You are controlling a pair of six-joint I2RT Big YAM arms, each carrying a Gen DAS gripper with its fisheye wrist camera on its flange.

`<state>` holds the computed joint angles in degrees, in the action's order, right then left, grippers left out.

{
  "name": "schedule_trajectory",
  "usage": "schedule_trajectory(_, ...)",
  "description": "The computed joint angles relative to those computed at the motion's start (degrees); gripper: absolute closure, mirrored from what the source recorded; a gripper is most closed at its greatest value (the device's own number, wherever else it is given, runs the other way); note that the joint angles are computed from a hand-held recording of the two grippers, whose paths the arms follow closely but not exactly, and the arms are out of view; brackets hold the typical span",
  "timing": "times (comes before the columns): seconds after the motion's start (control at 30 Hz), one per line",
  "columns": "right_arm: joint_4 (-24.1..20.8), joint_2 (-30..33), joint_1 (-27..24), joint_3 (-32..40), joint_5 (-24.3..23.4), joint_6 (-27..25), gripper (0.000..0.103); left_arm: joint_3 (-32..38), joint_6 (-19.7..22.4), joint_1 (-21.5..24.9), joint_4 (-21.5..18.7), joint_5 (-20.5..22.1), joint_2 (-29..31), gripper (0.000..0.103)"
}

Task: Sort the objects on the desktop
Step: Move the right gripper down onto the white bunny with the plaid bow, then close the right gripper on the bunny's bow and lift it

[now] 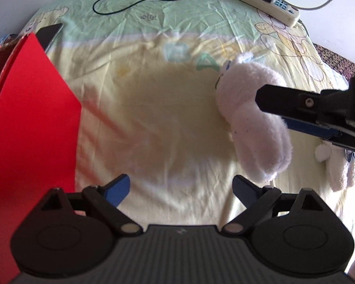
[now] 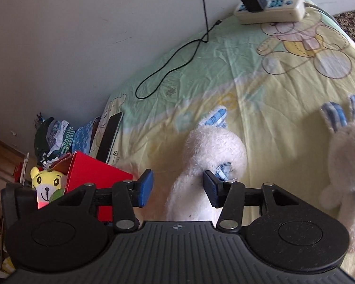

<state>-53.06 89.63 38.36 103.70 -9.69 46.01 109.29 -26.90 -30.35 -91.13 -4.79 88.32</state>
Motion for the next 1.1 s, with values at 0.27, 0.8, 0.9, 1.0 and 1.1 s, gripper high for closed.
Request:
schedule_trajectory(0.27, 10.9, -2.8, -2.0, -5.7, -3.5, 2.6, 0.052, -0.1, 1.3, 0.4, 3.3, -0.4, -0.6, 0.009)
schedule_trajectory(0.8, 12.2, -2.1, -4.8, -10.7, -0.4, 14.2, 0.046, -3.1, 3.0, 0.9, 11.4, 8.2, -1.6, 0.009)
schedule_trajectory(0.9, 12.7, -1.8, -4.8, -10.7, -2.7, 13.9, 0.046, -4.6, 2.4, 1.6, 13.8, 11.6, -2.8, 0.009)
schedule_trajectory(1.0, 13.0, -2.2, -5.1, -11.2, -5.3, 13.9, 0.044, -6.2, 1.4, 2.5, 15.8, 13.6, -4.3, 0.009)
schedule_trajectory(1.1, 13.7, -2.2, -5.6, -12.0, -8.8, 14.8, 0.040, -7.2, -0.2, 3.6, 16.2, 16.0, -4.8, 0.009)
